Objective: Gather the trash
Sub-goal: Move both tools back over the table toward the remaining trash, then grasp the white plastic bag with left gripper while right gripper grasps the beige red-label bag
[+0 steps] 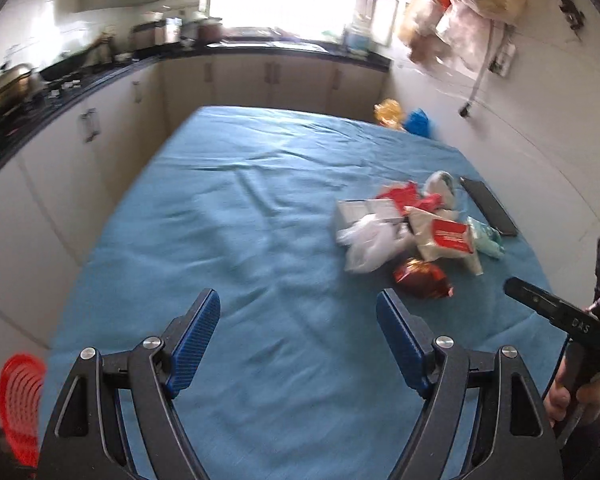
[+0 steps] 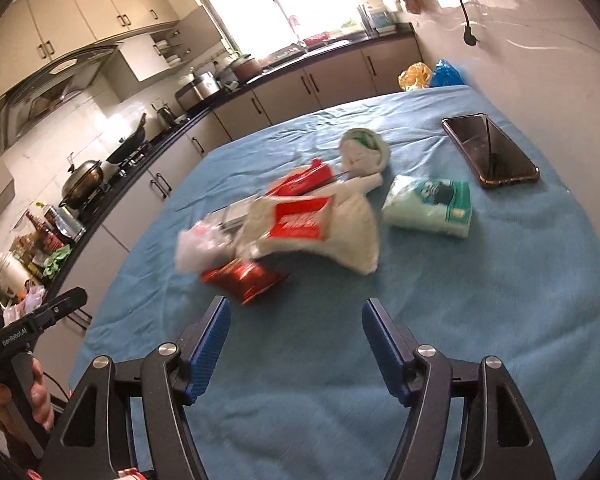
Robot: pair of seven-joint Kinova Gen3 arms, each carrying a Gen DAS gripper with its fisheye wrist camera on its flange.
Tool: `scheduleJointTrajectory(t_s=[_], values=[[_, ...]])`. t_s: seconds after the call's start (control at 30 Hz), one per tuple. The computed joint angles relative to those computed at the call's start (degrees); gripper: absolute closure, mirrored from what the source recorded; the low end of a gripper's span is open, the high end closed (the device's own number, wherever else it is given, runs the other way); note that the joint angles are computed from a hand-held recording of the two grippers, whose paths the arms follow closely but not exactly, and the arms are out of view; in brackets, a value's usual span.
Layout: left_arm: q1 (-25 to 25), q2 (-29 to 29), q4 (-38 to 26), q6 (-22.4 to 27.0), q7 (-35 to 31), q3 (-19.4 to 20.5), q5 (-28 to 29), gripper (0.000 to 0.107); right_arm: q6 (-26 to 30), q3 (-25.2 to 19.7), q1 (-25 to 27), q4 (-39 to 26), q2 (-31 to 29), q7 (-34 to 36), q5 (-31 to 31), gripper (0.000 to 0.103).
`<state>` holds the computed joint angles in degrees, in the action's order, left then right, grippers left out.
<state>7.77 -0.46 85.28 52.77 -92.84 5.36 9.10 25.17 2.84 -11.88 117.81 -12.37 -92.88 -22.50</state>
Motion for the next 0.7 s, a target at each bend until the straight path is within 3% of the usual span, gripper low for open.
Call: scheduleJointTrajectory(t_s=[0.2, 0.47, 0.57, 0.6, 0.7], values=[[0.5, 9.7, -8.2, 3.1, -2.4, 1.3, 4.0, 0.028, 4.1, 5.7, 0.1, -4.9, 6.4, 10.8, -9.5, 0.030], [-0.4, 18.7, -16.5, 8.5, -3.6, 3.0, 9.0, 0.029, 5.2, 2.3, 5.3, -10.4, 11.3, 17.0, -14.8, 0.028], [0.3, 20.4, -18.4, 10.5, -4.0, 3.3, 8.7, 0.053, 4.0, 0.3, 7.2, -11.8, 12.2, 19.6, -15.9, 0.028], [0.8, 21.0, -19.2, 11.4, -3.7, 3.3, 8.1, 0.073, 4.1, -0.3, 7.7, -12.4, 12.7, 20.3, -16.0, 0.028], [0.2, 21.0, -18.5, 11.4, -3.1, 3.3, 9.8, 0.082, 5.5, -2.1, 8.9, -15.9, 15.7, 20.7, -12.8, 0.028]])
